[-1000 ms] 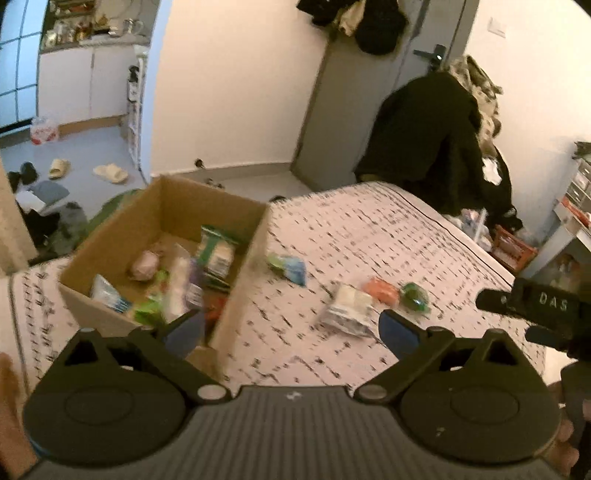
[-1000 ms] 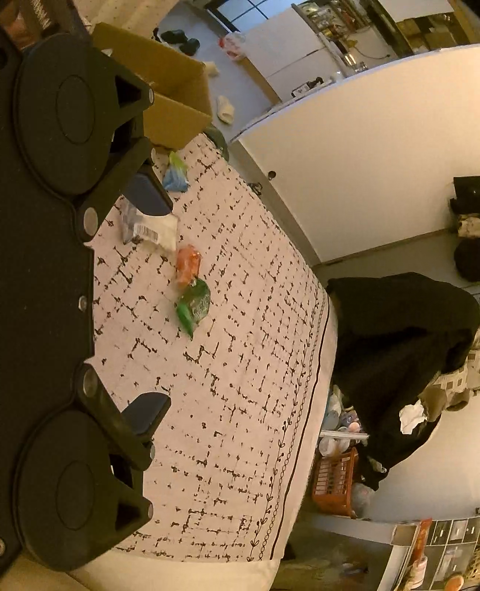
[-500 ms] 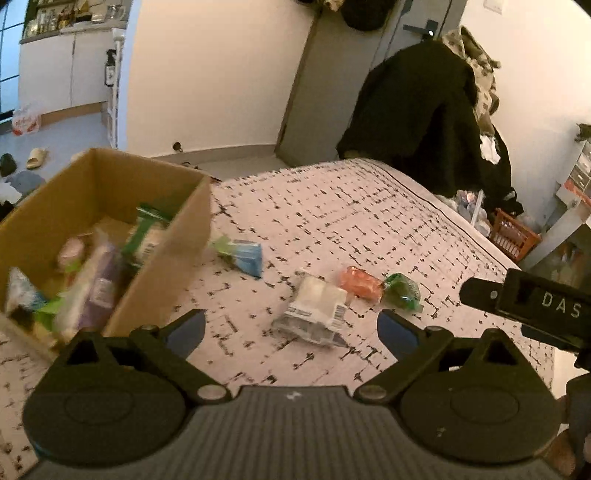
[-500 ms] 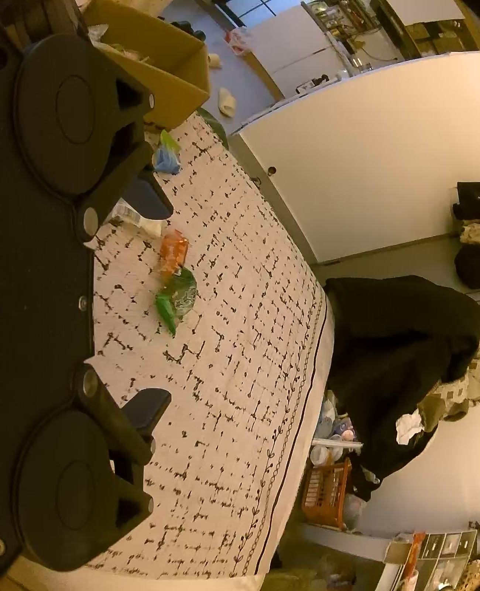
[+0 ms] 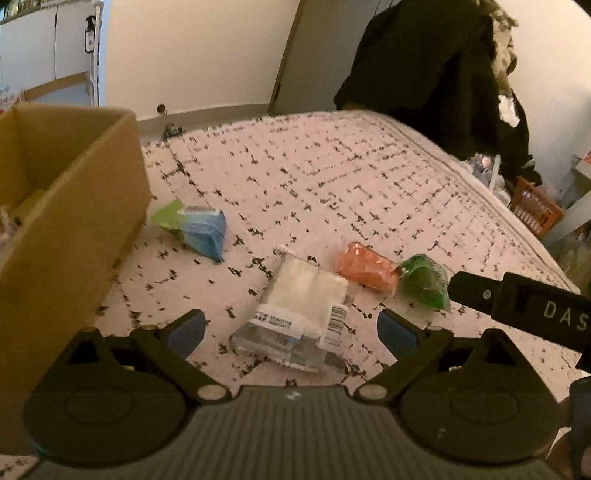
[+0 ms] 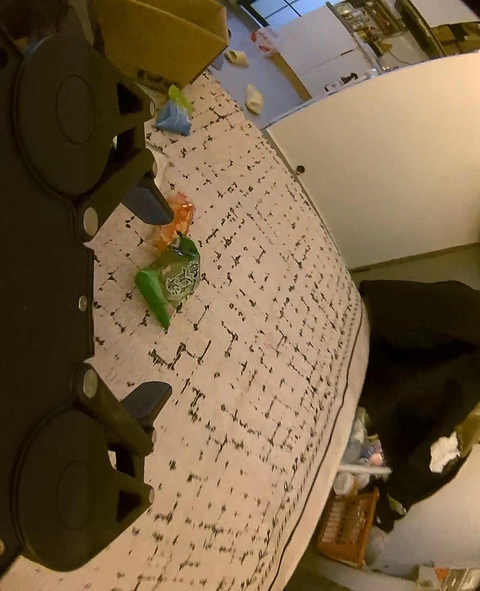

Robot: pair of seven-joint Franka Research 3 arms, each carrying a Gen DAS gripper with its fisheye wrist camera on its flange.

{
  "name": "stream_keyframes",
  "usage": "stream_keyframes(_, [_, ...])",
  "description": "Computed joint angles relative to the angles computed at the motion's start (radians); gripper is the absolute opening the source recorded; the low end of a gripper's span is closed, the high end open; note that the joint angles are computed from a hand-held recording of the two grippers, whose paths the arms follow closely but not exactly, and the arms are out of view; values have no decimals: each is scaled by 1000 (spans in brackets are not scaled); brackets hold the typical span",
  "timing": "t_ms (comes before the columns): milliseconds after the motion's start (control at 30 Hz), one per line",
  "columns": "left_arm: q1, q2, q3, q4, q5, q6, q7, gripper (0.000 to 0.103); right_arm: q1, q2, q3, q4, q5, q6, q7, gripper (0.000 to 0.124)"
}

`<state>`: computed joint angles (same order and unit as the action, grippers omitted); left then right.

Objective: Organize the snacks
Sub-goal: 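Grasp the white bread packet with left gripper while right grasps the green packet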

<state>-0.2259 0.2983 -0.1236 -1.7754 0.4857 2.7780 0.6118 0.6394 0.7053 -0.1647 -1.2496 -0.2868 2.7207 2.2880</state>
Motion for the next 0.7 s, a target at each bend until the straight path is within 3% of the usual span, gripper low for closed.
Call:
stream_keyframes(167, [-33, 79, 17, 105, 42, -93, 13, 99, -48, 125, 47, 195, 64, -100, -87, 91])
stream_keyframes(267, [-33, 108, 12, 157, 30, -140, 36, 97, -57, 167, 49, 252, 87, -98, -105, 91])
stream_keyframes(367, [-43, 94, 33, 138, 64, -130, -2, 80, -66, 225, 66, 344, 111, -128, -156, 91])
stream_keyframes(433, [-48, 81, 43, 121, 98, -127, -18, 59, -65, 268, 65, 418, 127, -151, -165, 91])
stream_keyframes(500, [-36, 65, 40, 97, 106, -108, -17, 49, -65, 306, 67, 478, 136, -158, -184, 90])
stream_keyframes(600, [4, 46, 15, 66, 45, -72, 16, 46, -66, 370, 74, 590, 152, -210, -222, 68])
stream_keyframes(667, [7, 28, 14, 52, 32, -87, 11, 46, -74, 338, 103, 540, 179, -189, -261, 45])
stream_keyframes(700, [8, 19, 14, 46, 28, -96, 9, 46, -74, 327, 109, 531, 189, -200, -276, 39])
